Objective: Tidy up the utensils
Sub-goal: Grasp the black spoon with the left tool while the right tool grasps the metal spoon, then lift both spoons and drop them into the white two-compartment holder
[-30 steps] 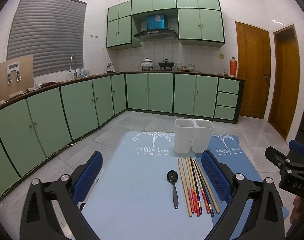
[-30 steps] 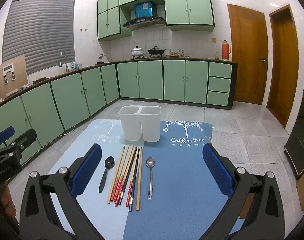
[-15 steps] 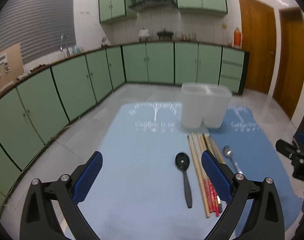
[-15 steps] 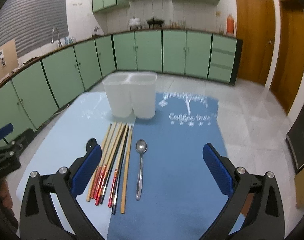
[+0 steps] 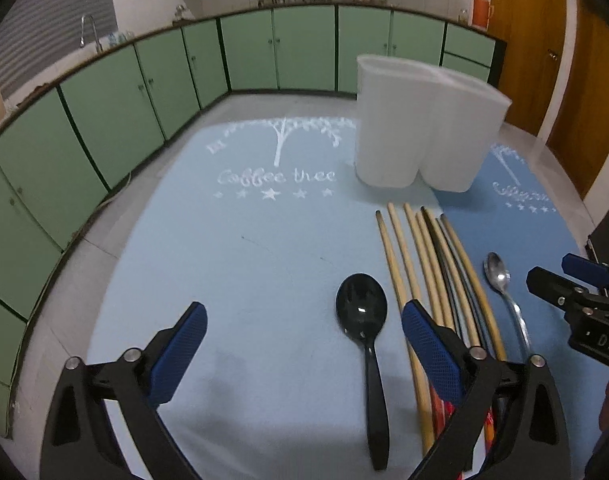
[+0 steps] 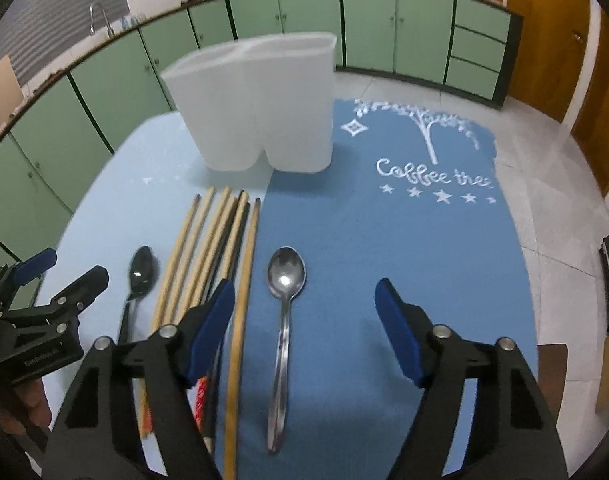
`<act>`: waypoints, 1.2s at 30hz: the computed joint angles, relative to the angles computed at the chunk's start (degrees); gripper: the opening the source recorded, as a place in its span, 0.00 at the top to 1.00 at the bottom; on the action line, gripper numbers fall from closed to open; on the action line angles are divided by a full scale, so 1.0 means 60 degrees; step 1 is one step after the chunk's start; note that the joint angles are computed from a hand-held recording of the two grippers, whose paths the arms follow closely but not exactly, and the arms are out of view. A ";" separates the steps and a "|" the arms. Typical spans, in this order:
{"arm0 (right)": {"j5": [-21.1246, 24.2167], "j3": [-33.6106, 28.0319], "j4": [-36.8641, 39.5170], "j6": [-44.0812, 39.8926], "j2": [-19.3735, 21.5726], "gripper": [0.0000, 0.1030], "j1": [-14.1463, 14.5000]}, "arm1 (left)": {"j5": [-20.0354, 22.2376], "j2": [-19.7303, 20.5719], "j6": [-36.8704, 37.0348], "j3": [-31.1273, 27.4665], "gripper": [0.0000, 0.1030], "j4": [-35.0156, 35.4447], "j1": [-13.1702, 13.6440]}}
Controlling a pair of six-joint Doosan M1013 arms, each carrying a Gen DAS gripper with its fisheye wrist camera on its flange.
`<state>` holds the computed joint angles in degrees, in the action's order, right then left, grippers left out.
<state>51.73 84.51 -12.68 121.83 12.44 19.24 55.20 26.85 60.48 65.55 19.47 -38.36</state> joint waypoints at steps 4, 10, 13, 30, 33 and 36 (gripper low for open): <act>0.0217 -0.0225 0.0331 -0.0321 0.0272 0.41 -0.0071 | 0.0251 0.0379 0.0167 -0.0416 0.10 -0.0301 0.0086; 0.0537 -0.0451 0.0587 -0.0572 0.0604 0.51 -0.0143 | 0.0406 0.0642 0.0366 -0.0672 0.10 -0.0528 0.0118; 0.0529 -0.0491 0.0358 -0.0560 0.0665 0.52 -0.0092 | 0.0479 0.0739 0.0447 -0.0742 0.10 -0.0634 0.0144; 0.0378 -0.0423 0.0159 -0.0488 0.0654 0.73 -0.0038 | 0.0398 0.0864 0.0792 -0.0814 0.35 -0.1285 0.0240; 0.0143 -0.0295 0.0328 -0.0445 0.0540 0.74 -0.0092 | 0.0275 0.0783 0.0855 -0.0724 0.53 -0.1423 0.0234; -0.0197 -0.0102 0.0204 -0.0301 0.0350 0.74 -0.0098 | -0.0005 0.0666 0.1038 -0.0557 0.66 -0.1905 0.0324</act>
<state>50.55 83.90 -11.46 120.03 14.54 18.65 55.17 30.84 66.71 62.21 8.04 -36.42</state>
